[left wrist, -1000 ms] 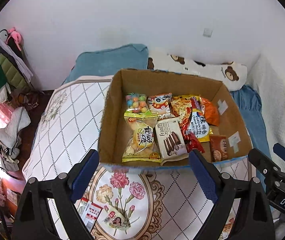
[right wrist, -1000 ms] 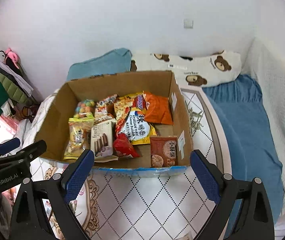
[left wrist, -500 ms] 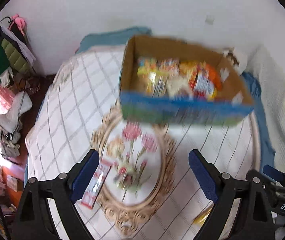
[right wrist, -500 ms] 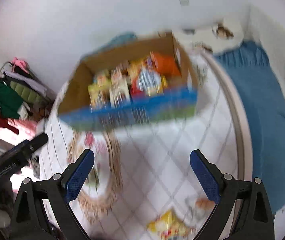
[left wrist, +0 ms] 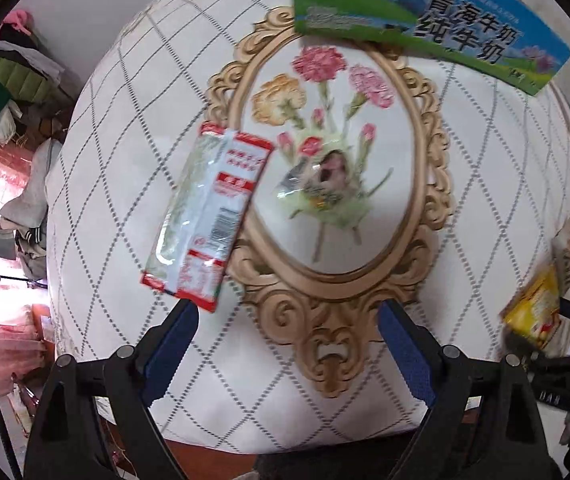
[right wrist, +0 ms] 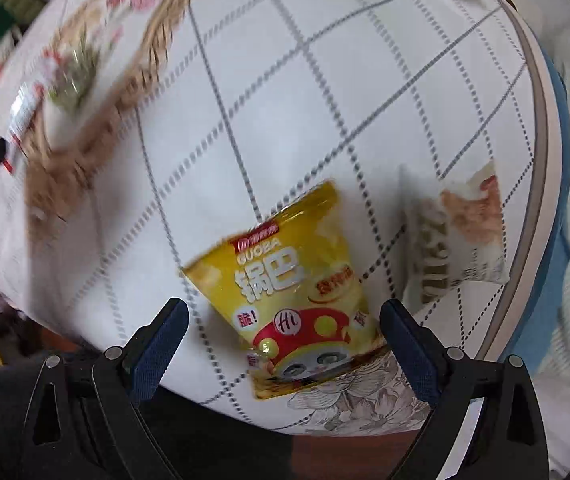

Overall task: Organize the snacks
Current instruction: 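Grasp the red-white spicy strip pack with the left tool while the right tool grasps the yellow Guoba bag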

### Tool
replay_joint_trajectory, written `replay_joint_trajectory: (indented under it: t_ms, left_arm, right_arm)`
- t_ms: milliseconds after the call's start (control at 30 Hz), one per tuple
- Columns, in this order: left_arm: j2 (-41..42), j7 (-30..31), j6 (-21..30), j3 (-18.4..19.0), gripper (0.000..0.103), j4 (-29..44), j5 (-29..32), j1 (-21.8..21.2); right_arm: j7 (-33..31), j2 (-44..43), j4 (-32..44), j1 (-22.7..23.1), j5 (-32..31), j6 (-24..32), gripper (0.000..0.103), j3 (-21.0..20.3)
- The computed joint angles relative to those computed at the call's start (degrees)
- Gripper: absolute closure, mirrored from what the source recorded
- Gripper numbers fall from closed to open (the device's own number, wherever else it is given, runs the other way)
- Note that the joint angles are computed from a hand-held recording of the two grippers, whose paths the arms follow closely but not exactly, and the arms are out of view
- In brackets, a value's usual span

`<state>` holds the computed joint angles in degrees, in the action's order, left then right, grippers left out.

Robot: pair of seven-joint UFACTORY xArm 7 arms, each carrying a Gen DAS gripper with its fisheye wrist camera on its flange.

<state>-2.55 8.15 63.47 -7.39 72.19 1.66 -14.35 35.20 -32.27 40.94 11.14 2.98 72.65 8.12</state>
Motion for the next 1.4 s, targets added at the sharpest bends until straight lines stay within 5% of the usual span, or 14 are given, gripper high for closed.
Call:
replay_joint_trajectory:
  t_ms: [67, 200, 433, 567, 700, 767, 833, 1100, 1400]
  left_arm:
    - [0.42, 0.47, -0.73, 0.30, 0.011, 0.43, 1.25, 0.35]
    - [3.51, 0.38, -1.56, 0.71, 0.011, 3.74, 4.85, 0.91]
    - [12.56, -0.04, -0.92, 1.42, 0.011, 11.50, 11.76, -0.11]
    - [17.15, 2.57, 2.56, 1.39, 0.011, 15.18, 12.07, -1.43]
    - [17.87, 5.25, 2.42, 1.38, 0.020, 14.89, 10.60, -1.93]
    - [17.22, 5.05, 2.15, 1.48, 0.043, 14.08, 9.27, -1.85]
    - [16.73, 4.10, 3.53, 1.51, 0.052, 14.17, 7.26, -1.61]
    - [14.43, -2.06, 13.99, 2.09, 0.053, 11.73, -7.93, 3.00]
    - [12.11, -3.72, 7.96, 1.27, 0.049, 5.15, -3.67, 1.49]
  right_arm:
    - [1.13, -0.12, -0.87, -0.25, 0.22, -0.87, 0.028, 0.14]
    - [3.35, -0.29, -1.10, -0.83, 0.96, -4.24, 0.033, -0.27]
    - [7.95, 4.02, 1.36, -2.87, 6.07, -14.53, 0.035, -3.05]
    - [7.21, 8.06, 3.86, -3.09, 6.88, -15.46, 0.031, -4.09]
    - [5.55, 9.67, 6.90, -3.12, 6.54, -12.96, 0.024, -4.32]
    - [5.20, 9.93, 8.21, -3.26, 6.25, -11.91, 0.022, -4.25]
    - [4.48, 10.69, 10.42, -3.67, 6.38, -10.67, 0.020, -4.81]
    - [2.92, 6.05, 9.59, -4.05, 7.46, -5.79, 0.020, -4.77]
    - [3.76, 5.84, 6.13, -3.82, 6.87, -9.05, 0.020, -3.75]
